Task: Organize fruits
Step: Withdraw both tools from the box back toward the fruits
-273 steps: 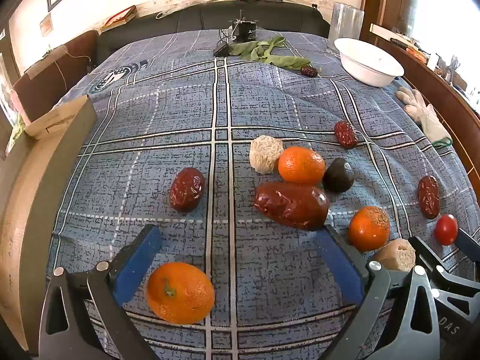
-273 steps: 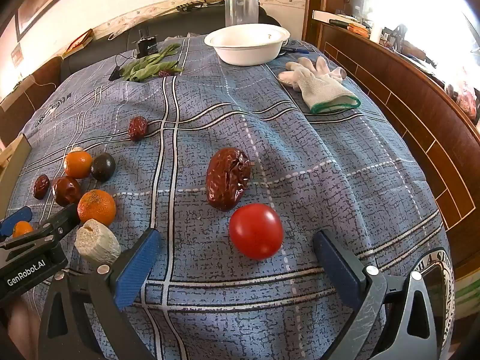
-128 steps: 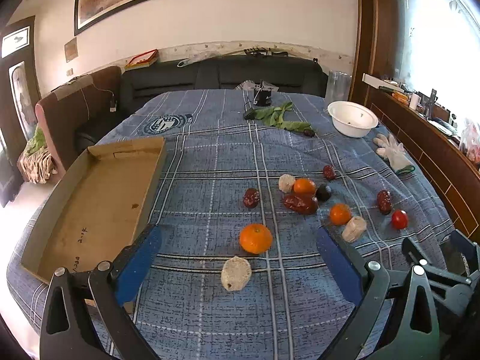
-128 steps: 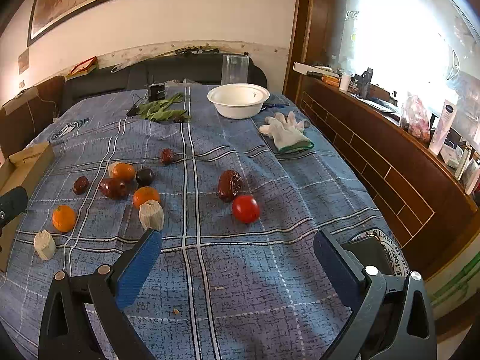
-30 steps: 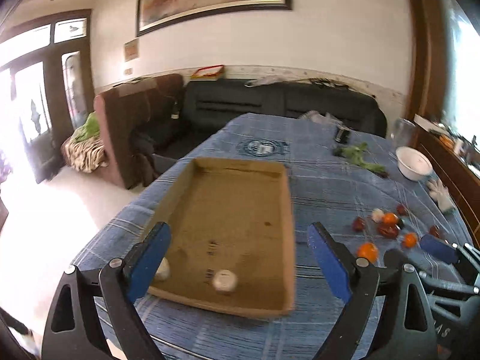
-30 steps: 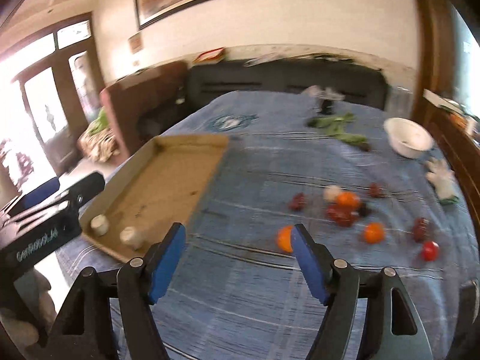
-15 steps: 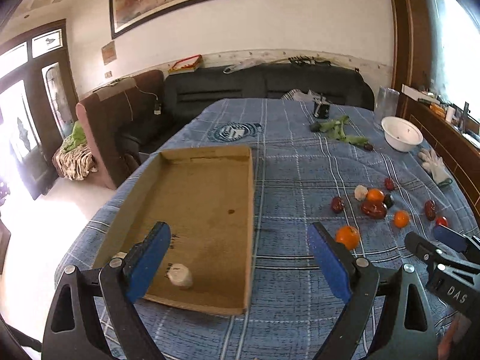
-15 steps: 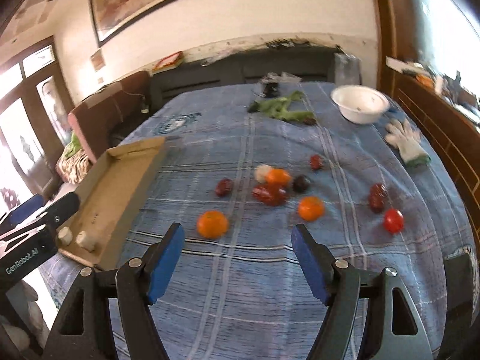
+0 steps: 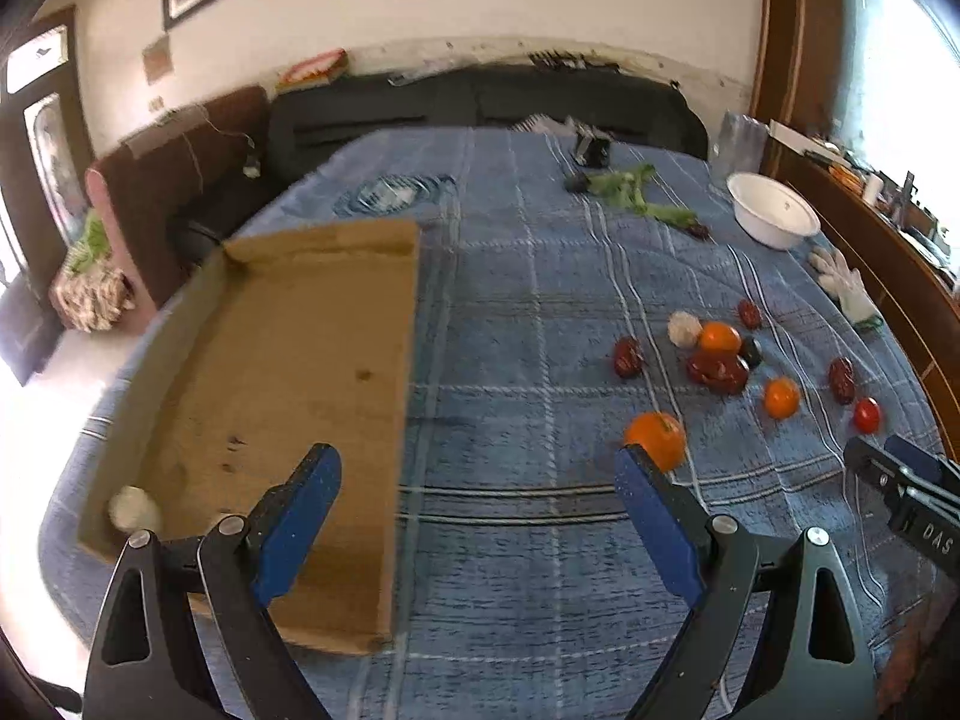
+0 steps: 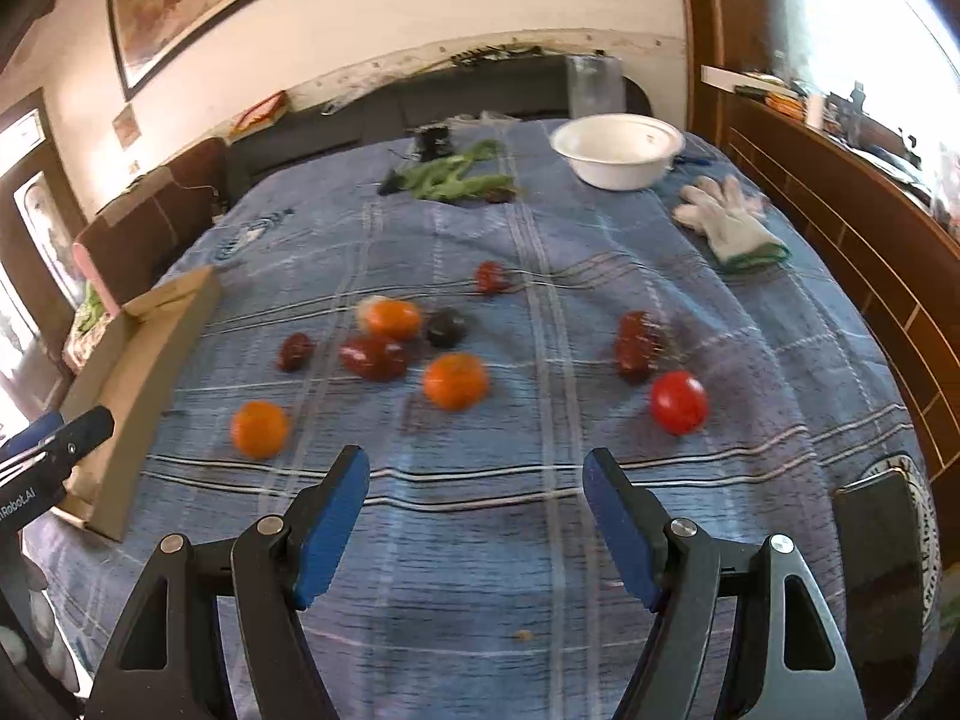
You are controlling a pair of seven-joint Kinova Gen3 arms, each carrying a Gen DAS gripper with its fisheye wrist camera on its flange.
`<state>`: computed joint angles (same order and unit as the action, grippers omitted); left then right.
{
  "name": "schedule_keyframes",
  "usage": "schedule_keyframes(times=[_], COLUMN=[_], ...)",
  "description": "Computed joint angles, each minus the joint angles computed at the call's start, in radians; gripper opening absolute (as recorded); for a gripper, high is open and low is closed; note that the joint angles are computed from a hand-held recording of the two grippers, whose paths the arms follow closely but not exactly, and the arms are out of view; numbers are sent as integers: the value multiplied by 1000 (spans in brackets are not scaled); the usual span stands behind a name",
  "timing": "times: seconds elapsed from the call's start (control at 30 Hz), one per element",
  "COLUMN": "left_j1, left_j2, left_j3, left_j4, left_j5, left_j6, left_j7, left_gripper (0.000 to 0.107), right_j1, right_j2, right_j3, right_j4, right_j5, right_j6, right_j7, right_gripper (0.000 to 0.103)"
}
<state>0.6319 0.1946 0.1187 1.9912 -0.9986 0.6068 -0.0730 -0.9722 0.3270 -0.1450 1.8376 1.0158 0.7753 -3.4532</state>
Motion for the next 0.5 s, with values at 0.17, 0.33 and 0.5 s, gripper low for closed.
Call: schedule_keyframes(times=[0.17,0.33,0.5], left_j1=[-25,-40,-85], left_j2=[46,78,116], left_j3=[-1,-19,-11], left_j4=[-30,-58,-89], left_j5=[87,198,336], left_j6=[-87,-150,-208], left_j7=[-121,-250,-399], left_gripper=[92,92,92], right_j1=[36,71,113], right_j2=[-26,-47,-61], right_j3=[5,1,2], right_j4=[38,68,88], right_j5=[-25,-53,-77], right_j6=[-18,-15,-59], right_j7=[-5,1,19], right_gripper=[78,78,78])
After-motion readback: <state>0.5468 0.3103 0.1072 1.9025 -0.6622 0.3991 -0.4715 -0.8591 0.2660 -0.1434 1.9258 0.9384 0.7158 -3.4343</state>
